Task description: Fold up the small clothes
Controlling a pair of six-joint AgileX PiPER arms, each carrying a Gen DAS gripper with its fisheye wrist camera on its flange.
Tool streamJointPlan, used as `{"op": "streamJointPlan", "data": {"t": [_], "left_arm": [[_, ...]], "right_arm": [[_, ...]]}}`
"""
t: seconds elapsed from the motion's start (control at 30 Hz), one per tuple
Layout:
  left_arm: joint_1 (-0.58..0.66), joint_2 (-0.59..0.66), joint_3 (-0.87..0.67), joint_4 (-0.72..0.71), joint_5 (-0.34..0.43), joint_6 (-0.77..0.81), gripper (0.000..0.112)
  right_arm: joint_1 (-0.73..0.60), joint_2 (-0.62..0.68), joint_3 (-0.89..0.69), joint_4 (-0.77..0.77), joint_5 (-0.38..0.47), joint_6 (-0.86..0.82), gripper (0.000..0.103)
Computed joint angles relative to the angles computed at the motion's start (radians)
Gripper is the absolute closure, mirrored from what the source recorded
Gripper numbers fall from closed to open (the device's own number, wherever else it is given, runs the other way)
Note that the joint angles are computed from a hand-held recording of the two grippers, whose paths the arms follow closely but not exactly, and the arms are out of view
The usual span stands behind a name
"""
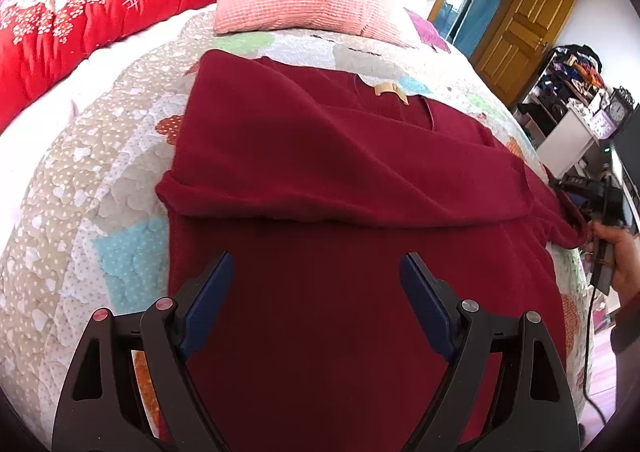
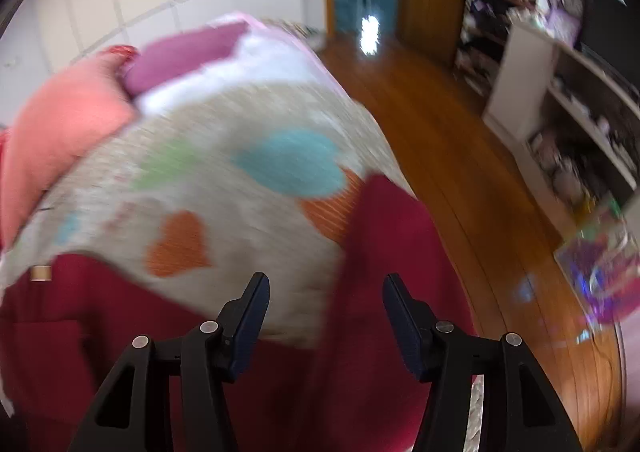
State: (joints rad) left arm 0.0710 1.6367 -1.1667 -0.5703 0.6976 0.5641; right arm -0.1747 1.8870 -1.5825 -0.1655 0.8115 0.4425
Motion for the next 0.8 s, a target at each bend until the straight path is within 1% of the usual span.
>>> {"op": "streamJointPlan", "data": {"t": [0.03,0.07,0.1,0.13,0.17,0.2,0.23,0.27,0.3,0.37,0.4,0.43,0.53,0.57,0.63,0.7,0.73,0.77,0.8], "left_arm": [[-0.009,0.000,-0.001,0.008,-0.004,-0.005,0.027],[-0.017,0.000,-0.002,0.012,-0.008,-0.007,0.027],[-0.022,-0.001,-0.003,0.014,-0.009,-0.007,0.027],[-0.028,-0.002,-0.003,0.016,-0.012,-0.008,0.027],[-0.030,-0.001,-0.006,0.015,-0.009,-0.009,0.027],[-0.031,0.003,-0.014,0.013,-0.003,-0.010,0.027],[-0.031,0.007,-0.022,0.010,0.004,-0.011,0.027],[-0.027,0.010,-0.034,0.000,0.018,-0.010,0.027],[-0.022,0.012,-0.044,-0.012,0.029,-0.006,0.027],[-0.002,0.018,-0.073,-0.063,0.069,0.011,0.027],[0.012,0.025,-0.094,-0.097,0.101,0.021,0.027],[0.022,0.029,-0.110,-0.121,0.125,0.026,0.027],[0.047,0.034,-0.152,-0.205,0.181,0.055,0.028],[0.050,0.037,-0.163,-0.227,0.192,0.061,0.028],[0.058,0.044,-0.175,-0.276,0.210,0.075,0.028],[0.056,0.050,-0.180,-0.296,0.208,0.065,0.027],[0.051,0.057,-0.186,-0.294,0.208,0.053,0.027],[0.048,0.063,-0.192,-0.293,0.210,0.046,0.027],[0.046,0.071,-0.198,-0.296,0.216,0.040,0.027]], "right_arm": [[-0.018,0.033,-0.014,-0.001,0.020,0.002,0.046],[-0.034,0.046,-0.016,0.009,0.017,-0.003,0.046],[-0.059,0.031,0.022,0.049,-0.027,-0.020,0.046],[-0.086,0.006,0.073,0.107,-0.088,-0.045,0.049],[-0.108,-0.009,0.101,0.157,-0.115,-0.079,0.056],[-0.116,-0.020,0.121,0.185,-0.134,-0.102,0.061],[-0.121,-0.035,0.140,0.197,-0.156,-0.120,0.078],[-0.121,-0.054,0.154,0.206,-0.168,-0.137,0.091],[-0.130,-0.074,0.165,0.255,-0.175,-0.186,0.094],[-0.153,-0.116,0.183,0.443,-0.186,-0.326,0.095],[-0.162,-0.140,0.196,0.543,-0.191,-0.417,0.095],[-0.156,-0.168,0.206,0.615,-0.194,-0.483,0.095],[-0.104,-0.245,0.231,0.864,-0.175,-0.706,0.095],[-0.066,-0.263,0.233,0.915,-0.166,-0.758,0.095],[0.036,-0.279,0.238,0.996,-0.157,-0.853,0.095],[0.127,-0.278,0.270,1.070,-0.188,-0.951,0.095],[0.191,-0.255,0.271,1.063,-0.187,-0.975,0.095],[0.230,-0.235,0.267,1.025,-0.182,-0.960,0.095],[0.275,-0.195,0.251,0.946,-0.163,-0.904,0.094]]}}
